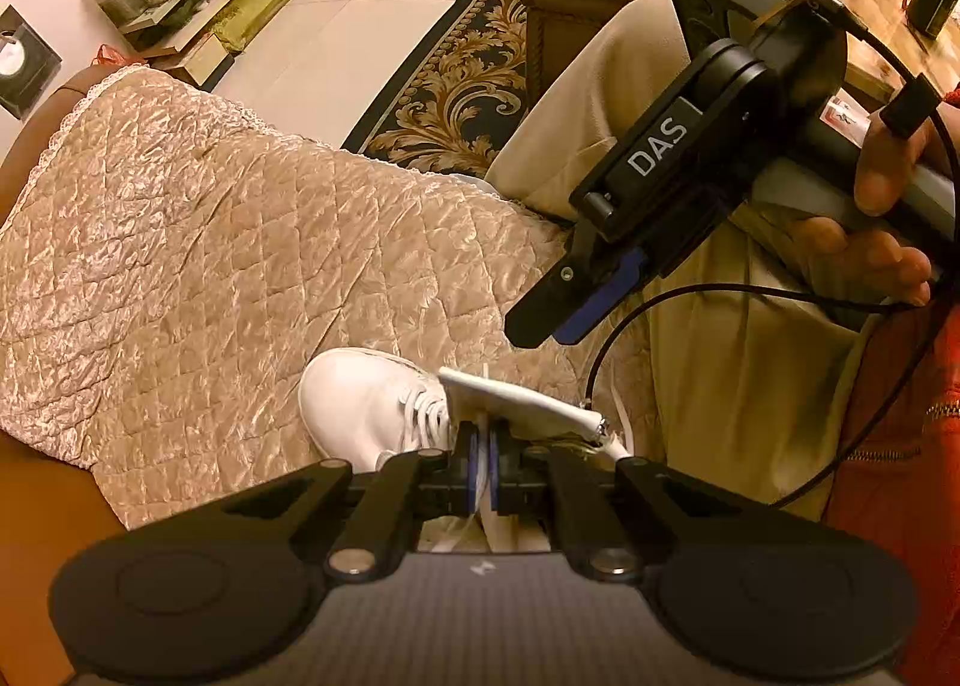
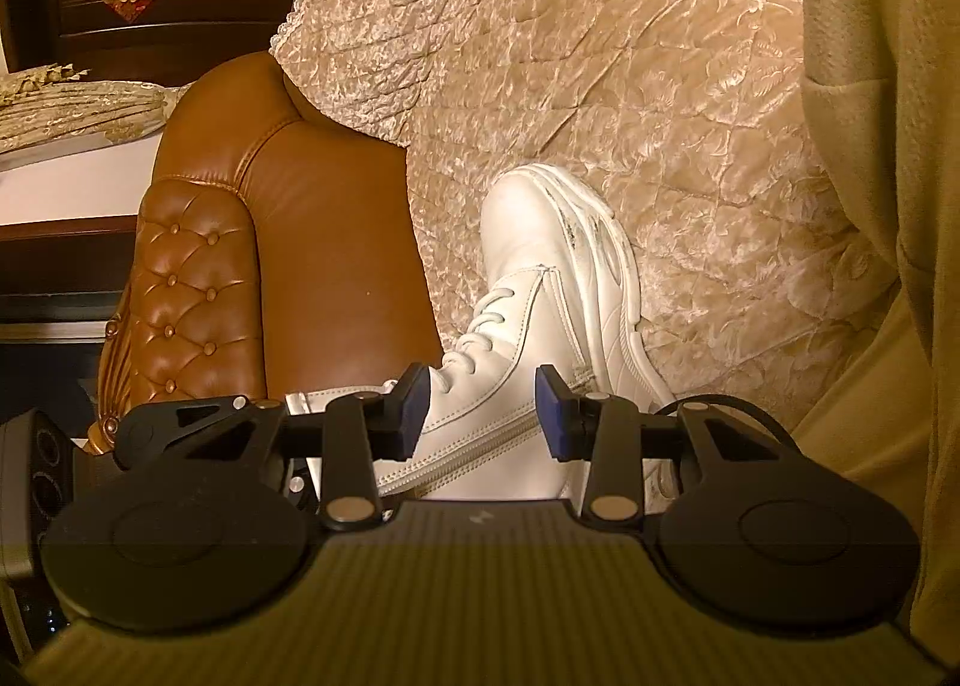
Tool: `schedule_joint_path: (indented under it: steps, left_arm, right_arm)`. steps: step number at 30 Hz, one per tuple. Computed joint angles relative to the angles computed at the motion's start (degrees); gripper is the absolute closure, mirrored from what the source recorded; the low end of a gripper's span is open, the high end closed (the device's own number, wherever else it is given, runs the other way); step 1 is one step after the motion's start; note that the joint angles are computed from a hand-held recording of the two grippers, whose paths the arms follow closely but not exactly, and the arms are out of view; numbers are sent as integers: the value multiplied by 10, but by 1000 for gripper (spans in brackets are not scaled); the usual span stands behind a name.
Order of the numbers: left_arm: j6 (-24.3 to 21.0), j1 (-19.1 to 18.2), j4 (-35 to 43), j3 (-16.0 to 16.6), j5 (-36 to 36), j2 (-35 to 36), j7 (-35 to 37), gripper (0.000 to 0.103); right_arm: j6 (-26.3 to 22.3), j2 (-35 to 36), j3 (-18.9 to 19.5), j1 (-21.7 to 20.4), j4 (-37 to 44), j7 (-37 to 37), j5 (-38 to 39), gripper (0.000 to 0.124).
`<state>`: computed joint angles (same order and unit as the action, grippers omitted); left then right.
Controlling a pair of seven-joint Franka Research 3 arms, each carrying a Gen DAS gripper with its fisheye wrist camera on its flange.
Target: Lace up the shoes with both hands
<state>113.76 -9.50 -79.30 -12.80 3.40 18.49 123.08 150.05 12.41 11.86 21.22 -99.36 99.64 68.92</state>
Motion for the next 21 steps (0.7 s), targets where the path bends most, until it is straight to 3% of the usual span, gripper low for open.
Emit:
schedule_joint_path:
  steps: [21]
  left_arm:
    - [4, 0, -12, 0, -1, -9, -5, 100]
  right_arm:
    - [27, -5, -2, 3, -8, 17, -23, 79]
